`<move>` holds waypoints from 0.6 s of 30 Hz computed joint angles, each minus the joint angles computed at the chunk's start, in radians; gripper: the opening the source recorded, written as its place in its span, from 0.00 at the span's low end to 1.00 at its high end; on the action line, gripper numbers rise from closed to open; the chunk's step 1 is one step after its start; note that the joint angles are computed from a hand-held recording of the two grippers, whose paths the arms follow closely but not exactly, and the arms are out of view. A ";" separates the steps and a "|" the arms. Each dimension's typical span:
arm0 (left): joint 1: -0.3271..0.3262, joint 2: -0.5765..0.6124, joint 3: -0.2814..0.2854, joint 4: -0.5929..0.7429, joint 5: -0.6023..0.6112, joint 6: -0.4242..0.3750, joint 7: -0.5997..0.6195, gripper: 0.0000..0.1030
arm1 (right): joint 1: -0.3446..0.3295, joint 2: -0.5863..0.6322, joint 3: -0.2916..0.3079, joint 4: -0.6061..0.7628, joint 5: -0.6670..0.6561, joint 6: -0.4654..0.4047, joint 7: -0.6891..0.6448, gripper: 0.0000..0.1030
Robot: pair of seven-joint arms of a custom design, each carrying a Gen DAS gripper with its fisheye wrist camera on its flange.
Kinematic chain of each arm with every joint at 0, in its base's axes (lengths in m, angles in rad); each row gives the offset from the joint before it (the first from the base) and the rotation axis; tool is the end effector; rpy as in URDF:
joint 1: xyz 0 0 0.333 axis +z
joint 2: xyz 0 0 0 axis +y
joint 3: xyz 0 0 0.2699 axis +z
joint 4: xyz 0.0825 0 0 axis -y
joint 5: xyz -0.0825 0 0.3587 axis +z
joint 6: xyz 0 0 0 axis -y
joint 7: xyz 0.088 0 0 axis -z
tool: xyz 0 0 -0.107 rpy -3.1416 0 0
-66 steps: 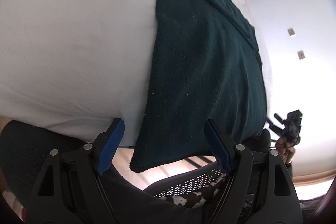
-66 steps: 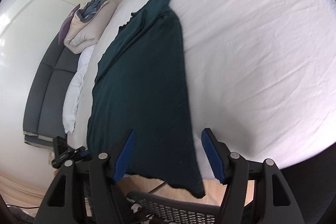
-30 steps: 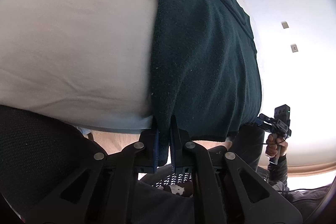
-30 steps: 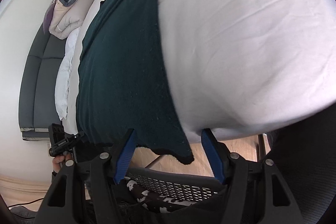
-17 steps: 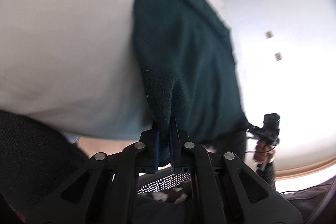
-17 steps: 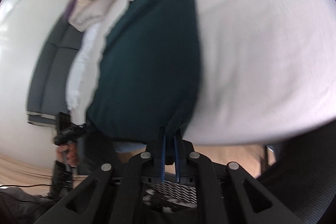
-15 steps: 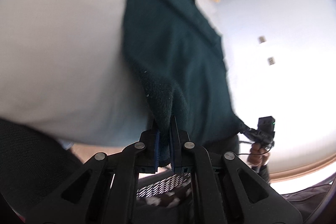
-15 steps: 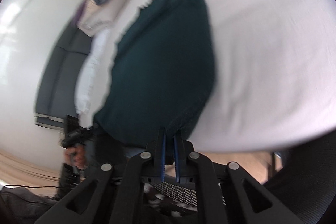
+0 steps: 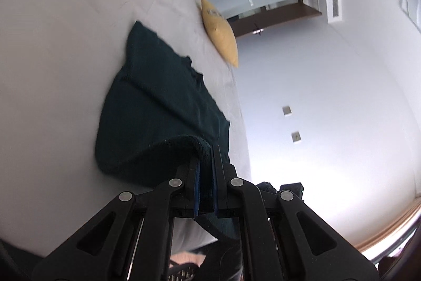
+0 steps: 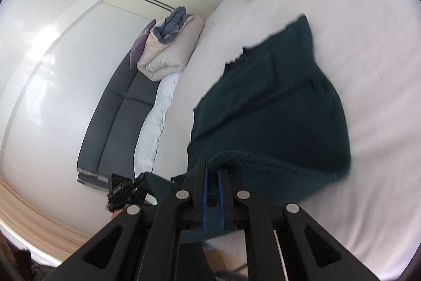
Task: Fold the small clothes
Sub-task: 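Lift the hem with both grippers and fold it toward the collar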
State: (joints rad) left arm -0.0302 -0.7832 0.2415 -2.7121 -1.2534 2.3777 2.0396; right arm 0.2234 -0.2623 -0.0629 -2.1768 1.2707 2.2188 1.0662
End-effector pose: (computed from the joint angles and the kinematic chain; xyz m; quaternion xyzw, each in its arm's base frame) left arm 0.3575 0.0660 0.4768 0.7115 -0.4088 0.5577 0.1254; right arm 0.4879 0.1082 0.5177 -0.5882 0.6005 0.2070 0.5006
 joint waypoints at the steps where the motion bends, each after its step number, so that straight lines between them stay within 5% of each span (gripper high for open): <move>1: -0.010 0.042 0.006 0.035 -0.015 0.010 0.012 0.05 | 0.001 0.037 0.003 0.042 -0.001 0.011 0.011 0.08; 8: -0.001 0.399 -0.009 0.352 -0.123 -0.004 0.063 0.05 | -0.034 0.329 0.055 0.359 0.019 0.103 0.118 0.08; 18: 0.103 0.899 -0.114 0.849 -0.092 -0.004 -0.052 0.05 | -0.093 0.794 0.138 0.896 -0.173 0.182 0.378 0.08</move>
State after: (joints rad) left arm 0.0730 0.1155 0.1275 -1.8627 -1.3452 2.3736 1.9878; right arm 0.1308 0.5313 0.0750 -1.2804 1.0979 2.4008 1.4445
